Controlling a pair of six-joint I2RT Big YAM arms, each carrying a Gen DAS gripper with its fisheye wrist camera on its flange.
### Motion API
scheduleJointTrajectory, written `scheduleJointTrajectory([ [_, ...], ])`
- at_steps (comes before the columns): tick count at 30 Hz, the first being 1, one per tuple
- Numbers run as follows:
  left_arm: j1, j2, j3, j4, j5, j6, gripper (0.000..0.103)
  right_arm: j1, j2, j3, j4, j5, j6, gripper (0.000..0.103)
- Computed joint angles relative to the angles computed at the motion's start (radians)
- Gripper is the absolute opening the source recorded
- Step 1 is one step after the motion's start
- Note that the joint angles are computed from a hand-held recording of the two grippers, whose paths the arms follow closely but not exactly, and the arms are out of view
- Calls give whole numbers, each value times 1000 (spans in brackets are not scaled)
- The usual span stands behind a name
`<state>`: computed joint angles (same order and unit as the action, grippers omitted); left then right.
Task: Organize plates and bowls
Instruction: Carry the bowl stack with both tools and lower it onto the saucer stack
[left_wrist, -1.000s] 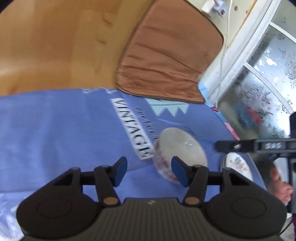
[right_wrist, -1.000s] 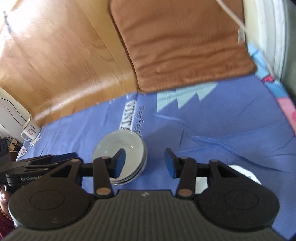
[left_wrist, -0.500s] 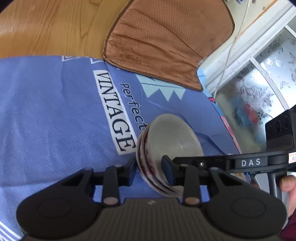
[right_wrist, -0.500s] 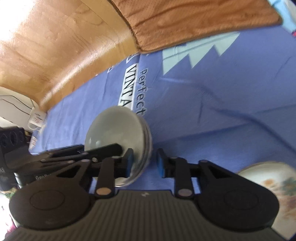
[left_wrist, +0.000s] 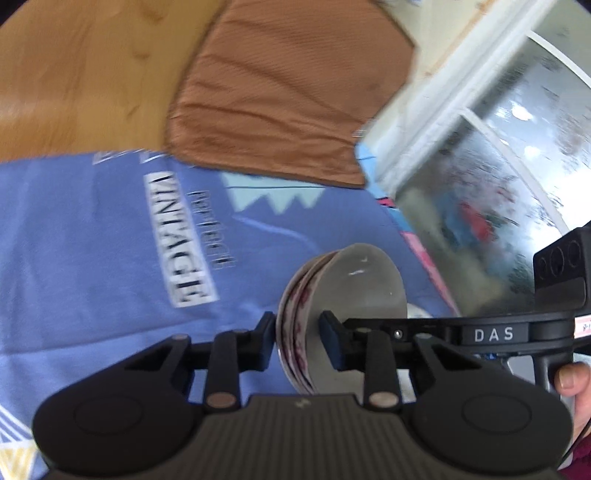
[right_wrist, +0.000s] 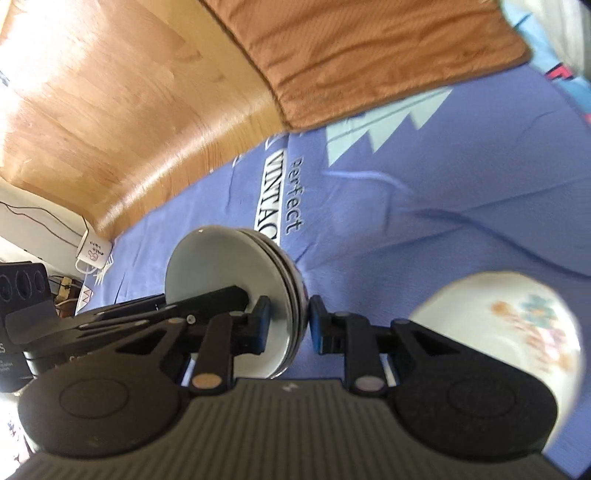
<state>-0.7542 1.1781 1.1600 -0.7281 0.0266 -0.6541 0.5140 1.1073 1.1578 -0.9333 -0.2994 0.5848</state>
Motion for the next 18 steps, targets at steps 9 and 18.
scheduleJointTrajectory([
  [9,-123,151,134,20,45,1,28,-109,-164,-42,-142,78,-53,25],
  [18,-150,250,192,-16,63,-25,28,-199,-199,-119,-151,38,-61,25],
])
